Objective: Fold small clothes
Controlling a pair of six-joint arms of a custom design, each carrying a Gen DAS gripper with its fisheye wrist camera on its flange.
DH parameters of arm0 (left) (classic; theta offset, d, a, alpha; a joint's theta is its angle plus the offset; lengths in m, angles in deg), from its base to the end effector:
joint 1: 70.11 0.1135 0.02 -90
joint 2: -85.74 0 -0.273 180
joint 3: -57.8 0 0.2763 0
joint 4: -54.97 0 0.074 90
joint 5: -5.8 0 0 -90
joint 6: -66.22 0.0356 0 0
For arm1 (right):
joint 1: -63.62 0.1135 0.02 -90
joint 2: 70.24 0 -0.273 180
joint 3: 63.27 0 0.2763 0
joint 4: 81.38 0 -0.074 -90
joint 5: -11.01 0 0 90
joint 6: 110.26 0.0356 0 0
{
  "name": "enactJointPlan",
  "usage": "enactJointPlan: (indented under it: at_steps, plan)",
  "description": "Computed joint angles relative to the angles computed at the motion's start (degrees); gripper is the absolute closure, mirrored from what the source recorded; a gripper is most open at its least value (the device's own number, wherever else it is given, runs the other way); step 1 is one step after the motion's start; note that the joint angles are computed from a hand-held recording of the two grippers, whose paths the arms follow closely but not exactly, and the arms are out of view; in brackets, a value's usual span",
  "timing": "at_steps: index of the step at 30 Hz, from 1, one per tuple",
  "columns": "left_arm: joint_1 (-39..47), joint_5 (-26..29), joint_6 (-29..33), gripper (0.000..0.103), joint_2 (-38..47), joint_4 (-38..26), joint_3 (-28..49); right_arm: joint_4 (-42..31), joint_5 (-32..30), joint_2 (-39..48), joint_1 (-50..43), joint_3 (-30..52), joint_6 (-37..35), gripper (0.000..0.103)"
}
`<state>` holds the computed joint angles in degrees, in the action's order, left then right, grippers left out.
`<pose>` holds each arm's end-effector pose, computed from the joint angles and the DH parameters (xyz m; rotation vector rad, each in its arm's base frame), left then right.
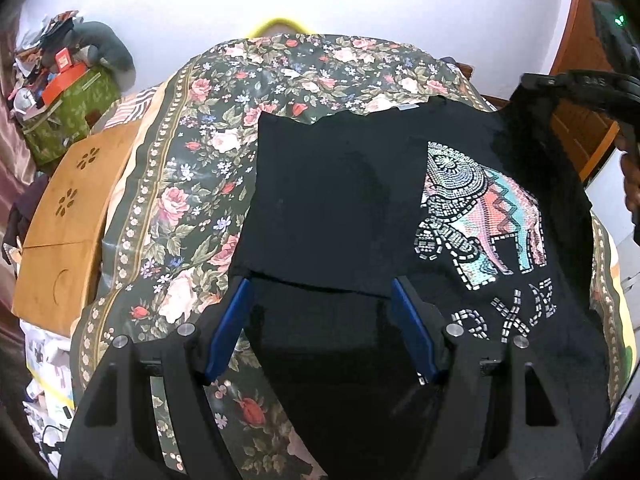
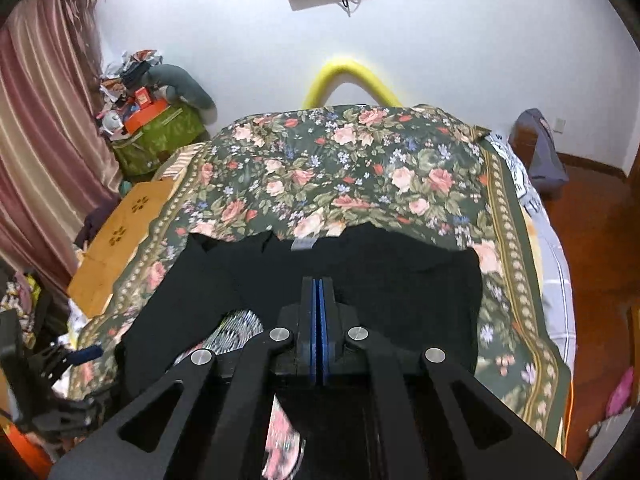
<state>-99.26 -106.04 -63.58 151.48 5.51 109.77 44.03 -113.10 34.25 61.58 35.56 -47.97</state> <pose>0.2024 -0.0977 0.2011 -0.3527 2.5243 0.0620 0.4151 0.0052 0.2607 -0.7361 2.3354 0.5572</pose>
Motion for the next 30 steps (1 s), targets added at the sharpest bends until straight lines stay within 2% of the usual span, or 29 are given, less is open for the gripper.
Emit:
enactJointPlan:
  at_steps: [4,5,9,14,17,19,21,26,30]
  plan:
    - [1.90,1.46,0.90,0.032,-0.04,1.22,-0.61,-1.16,3.00,2.31,1.83,0.55,-1.41,0.101]
    - [2.25,1.66,0.94,0.032,-0.07,1.32,-0.69,-1.52,3.73,2.29,2.09,0.30,-2.10,0.097]
    - [2.40,1.40,-0.08,0.032,-0.14,-0.29,0.09,-2.71,6.63,-1.75,1.80,-3.97,-8.85,0.068]
    - [-1.48,-0.72,-3.85,0.032,-1.62,-6.85,2.49,-6.47,7.06,-9.15,-1.93,-8.06,-18.39,0.059]
    - [-5.44,-1.34,-8.46,0.030,-3.36,-11.72,3.56,-8.80,6.28,-14.92,-6.10,-11.49,-24.49,0.048]
    - [-9.25,-2.15,-12.37,0.019,-4.46,-14.77,3.69,-10.78,4.58,-18.18,-9.87,-13.54,-28.83,0.044]
    - [-13.70,-2.97,-17.59,0.014,-5.17,-17.37,3.20,-13.58,3.46,-20.78,-14.33,-15.34,-33.47,0.038]
    - [-22.19,-0.50,-29.34,0.014,-5.41,-19.54,1.89,-16.41,3.48,-23.42,-23.62,-20.05,-42.76,0.036]
    - [-29.38,-0.60,-34.62,0.014,-0.03,-19.44,5.27,-17.13,3.88,-23.00,-29.37,-23.79,-48.20,0.036]
